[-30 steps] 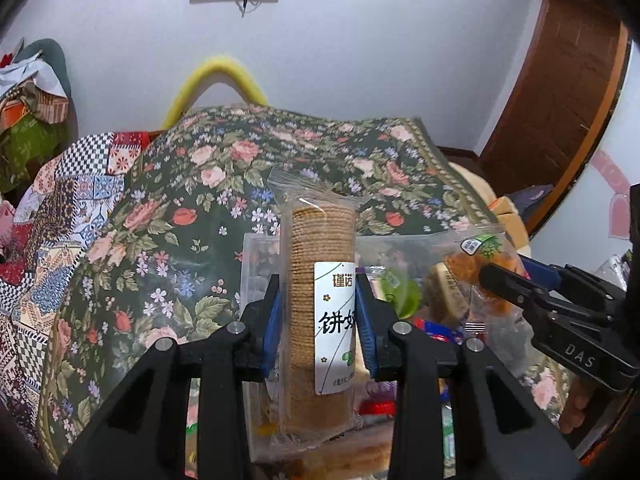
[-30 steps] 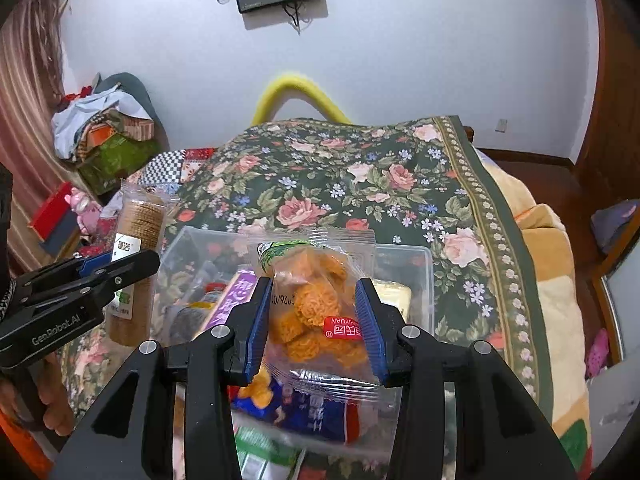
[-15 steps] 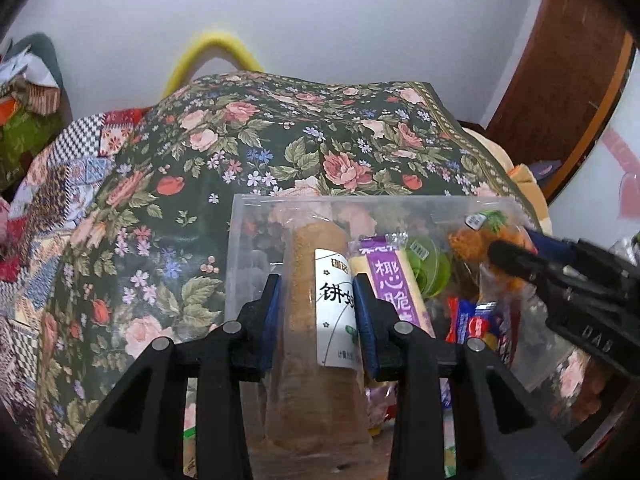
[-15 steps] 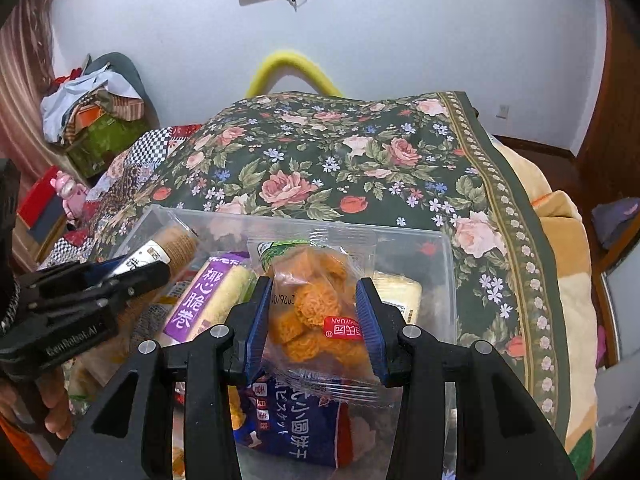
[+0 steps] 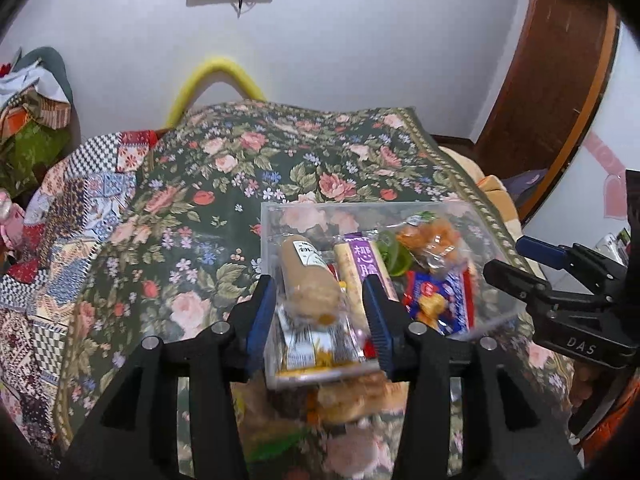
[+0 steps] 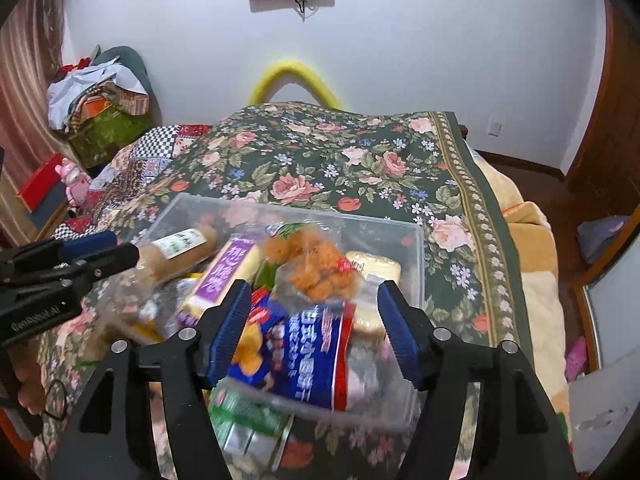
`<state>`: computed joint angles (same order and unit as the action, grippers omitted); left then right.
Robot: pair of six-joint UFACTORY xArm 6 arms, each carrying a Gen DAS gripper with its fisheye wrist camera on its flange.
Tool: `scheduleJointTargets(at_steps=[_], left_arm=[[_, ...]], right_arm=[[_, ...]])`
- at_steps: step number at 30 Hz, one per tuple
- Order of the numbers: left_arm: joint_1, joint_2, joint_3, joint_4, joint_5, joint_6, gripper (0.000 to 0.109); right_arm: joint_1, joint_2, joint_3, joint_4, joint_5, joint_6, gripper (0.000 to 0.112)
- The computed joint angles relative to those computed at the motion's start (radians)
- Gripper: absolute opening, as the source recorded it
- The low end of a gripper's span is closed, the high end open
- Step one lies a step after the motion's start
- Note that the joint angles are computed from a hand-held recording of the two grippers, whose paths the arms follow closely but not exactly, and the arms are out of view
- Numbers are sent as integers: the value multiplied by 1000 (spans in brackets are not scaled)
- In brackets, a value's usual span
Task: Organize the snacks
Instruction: 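Move both open tools to the snacks beside the box and grasp rice cracker pack with right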
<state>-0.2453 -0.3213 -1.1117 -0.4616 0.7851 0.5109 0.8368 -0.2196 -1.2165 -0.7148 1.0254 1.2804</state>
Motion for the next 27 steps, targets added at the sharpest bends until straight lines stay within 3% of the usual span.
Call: scheduleJointTargets(at_steps=[9, 17, 27], left_arm=[[85, -206, 128, -35, 73, 88, 57], [196, -354, 257, -42, 187, 162, 58], [299, -471, 384, -53, 291, 228, 60]], right_arm=[[130, -55, 24, -2, 36, 73, 78], [219, -35, 46, 67, 26, 125, 78], [267, 45, 66, 208, -80, 97, 81]])
